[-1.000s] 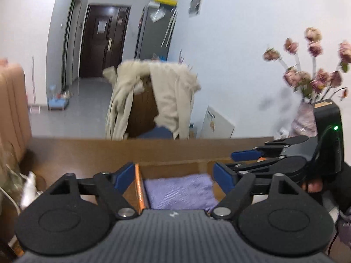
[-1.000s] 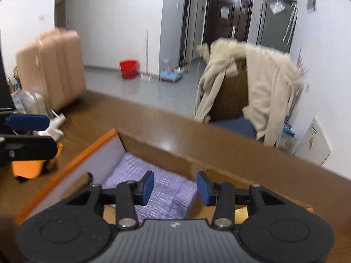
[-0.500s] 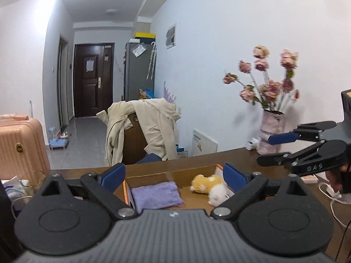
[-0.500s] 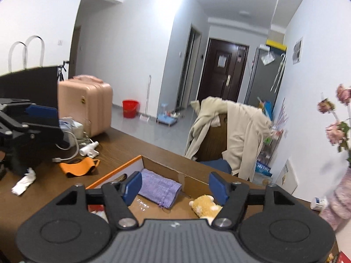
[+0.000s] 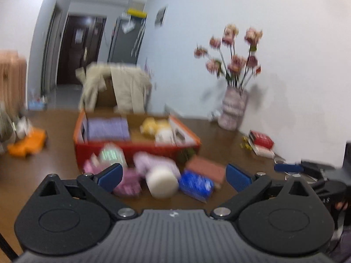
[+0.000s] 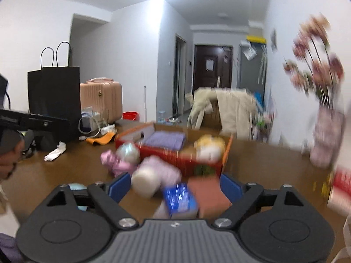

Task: Organize soft objects
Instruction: 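Reach the left tool to the pink sponge block and grasp it, then carry the pink sponge block with the left tool into the box and release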

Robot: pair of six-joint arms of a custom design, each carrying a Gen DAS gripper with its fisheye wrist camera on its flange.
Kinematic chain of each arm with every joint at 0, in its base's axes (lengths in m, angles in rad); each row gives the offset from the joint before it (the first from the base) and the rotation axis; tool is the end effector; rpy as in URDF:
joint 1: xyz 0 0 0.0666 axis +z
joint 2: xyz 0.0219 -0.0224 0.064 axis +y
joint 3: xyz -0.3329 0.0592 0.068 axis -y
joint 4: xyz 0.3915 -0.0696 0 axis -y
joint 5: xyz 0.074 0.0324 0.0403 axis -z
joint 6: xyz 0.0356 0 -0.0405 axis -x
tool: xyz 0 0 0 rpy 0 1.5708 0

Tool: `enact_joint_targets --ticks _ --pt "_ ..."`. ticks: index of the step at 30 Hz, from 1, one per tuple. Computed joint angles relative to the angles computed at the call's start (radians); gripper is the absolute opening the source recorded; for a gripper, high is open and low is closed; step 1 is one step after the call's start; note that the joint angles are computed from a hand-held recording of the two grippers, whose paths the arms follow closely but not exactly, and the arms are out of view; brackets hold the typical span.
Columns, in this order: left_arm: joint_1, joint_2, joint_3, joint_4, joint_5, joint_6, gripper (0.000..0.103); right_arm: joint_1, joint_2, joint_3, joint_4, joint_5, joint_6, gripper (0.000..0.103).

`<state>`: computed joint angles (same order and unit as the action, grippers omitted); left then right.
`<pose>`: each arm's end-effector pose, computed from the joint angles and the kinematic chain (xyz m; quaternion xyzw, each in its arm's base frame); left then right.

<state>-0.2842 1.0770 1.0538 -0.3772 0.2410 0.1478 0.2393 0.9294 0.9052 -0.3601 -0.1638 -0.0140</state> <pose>0.3961 -0.1250 0.4044 0.1226 0.8211 -0.2154 0.5141 0.3579 0.0929 0.3875 -0.1383 0.8160 0.1377 0.5442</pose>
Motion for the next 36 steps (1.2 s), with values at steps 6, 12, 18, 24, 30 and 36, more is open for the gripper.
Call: enact_joint_targets --ticks 6,12,18,24,30,36 --pt "-0.042 0.104 0.077 -0.081 -0.044 -0.055 0.102 -0.057 -0.081 -0.153 0.022 -0.034 -0.122 0.088" --pt "-0.104 0.339 0.304 -0.136 -0.007 -0.139 0.096 -0.087 0.022 -0.113 0.104 -0.066 -0.191 0.088" --pt "-0.141 0.679 0.691 -0.296 -0.019 -0.167 0.067 -0.121 0.241 0.039 0.141 -0.119 -0.362 0.087" --pt "-0.131 0.871 0.933 -0.438 0.013 -0.110 0.050 -0.154 0.438 0.193 0.154 -0.142 -0.476 0.054" --pt "-0.125 0.872 0.935 -0.501 0.130 -0.069 0.041 -0.170 0.509 0.231 0.219 -0.058 -0.529 0.030" --pt "-0.127 0.883 0.938 -0.487 0.105 -0.025 0.044 -0.187 0.517 0.216 0.246 -0.090 -0.559 0.029"
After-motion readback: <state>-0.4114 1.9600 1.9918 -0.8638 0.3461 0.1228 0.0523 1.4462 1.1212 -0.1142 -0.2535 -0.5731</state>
